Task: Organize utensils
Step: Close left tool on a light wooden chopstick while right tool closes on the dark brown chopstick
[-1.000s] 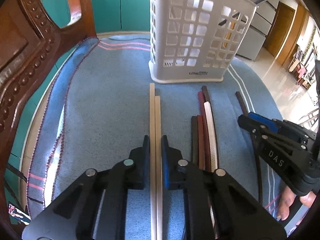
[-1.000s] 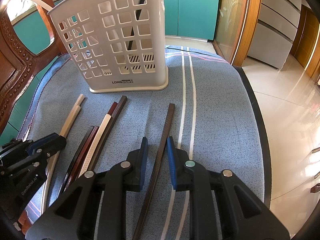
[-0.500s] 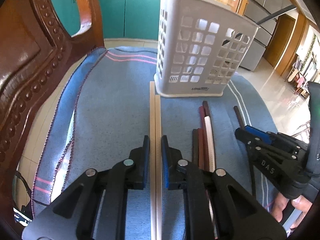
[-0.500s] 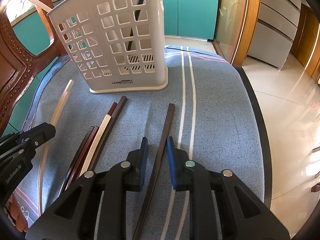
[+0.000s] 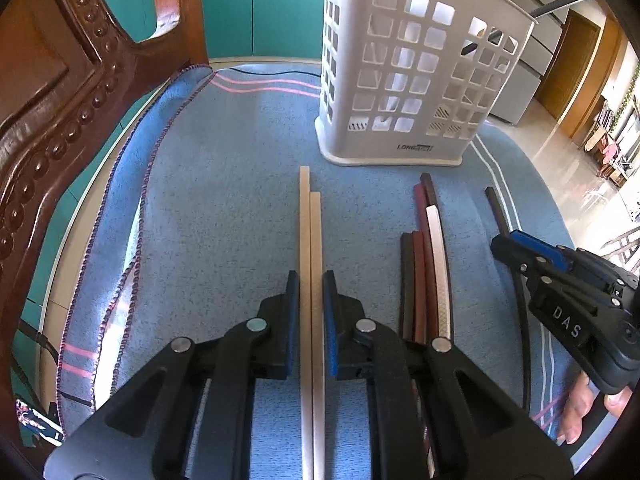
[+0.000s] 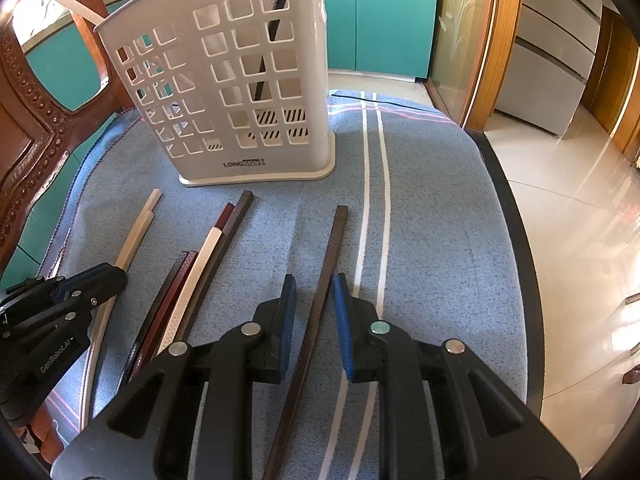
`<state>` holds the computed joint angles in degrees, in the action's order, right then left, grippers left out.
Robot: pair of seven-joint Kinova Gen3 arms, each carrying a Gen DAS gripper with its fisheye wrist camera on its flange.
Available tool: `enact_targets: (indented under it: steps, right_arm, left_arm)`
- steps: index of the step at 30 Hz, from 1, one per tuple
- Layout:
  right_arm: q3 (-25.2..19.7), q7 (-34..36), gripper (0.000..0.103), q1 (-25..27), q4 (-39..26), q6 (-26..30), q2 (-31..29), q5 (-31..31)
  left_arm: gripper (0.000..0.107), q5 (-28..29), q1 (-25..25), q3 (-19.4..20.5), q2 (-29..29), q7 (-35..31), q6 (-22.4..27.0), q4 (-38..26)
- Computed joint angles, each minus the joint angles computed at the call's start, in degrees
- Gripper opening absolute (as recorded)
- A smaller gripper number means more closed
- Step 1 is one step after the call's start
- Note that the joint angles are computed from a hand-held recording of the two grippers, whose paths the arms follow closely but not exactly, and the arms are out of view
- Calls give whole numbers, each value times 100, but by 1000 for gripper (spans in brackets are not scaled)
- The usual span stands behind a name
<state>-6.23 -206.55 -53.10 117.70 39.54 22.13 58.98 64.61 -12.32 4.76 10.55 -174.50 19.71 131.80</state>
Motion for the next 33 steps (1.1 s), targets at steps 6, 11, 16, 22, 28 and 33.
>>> enact_targets:
  steps: [6, 11, 16, 22, 28, 33]
  right_arm:
    - [-2, 53, 25, -11, -22, -28, 27, 15]
    - [-6, 82, 26, -68, -74, 39, 70, -13]
    - [7, 104, 26, -86, -102, 56, 96, -28]
    - [10, 161, 26, -135, -169, 138, 136, -67]
    - [7, 205, 10, -226, -235, 214, 180, -35]
    - [-3, 183, 8, -285, -277, 266, 189, 16]
  left_arm:
    - [15, 0, 225, 82, -41, 195, -210, 49]
    - [22, -196, 422, 262, -41, 580, -434, 18]
    - [27, -356, 458, 408, -78, 811, -550, 36]
    - [37, -415, 438, 628, -50, 915, -767, 49]
    - [35, -686, 349, 904, -99, 1181, -991, 116]
    - [13, -643, 172, 1001, -121, 1153, -930, 127]
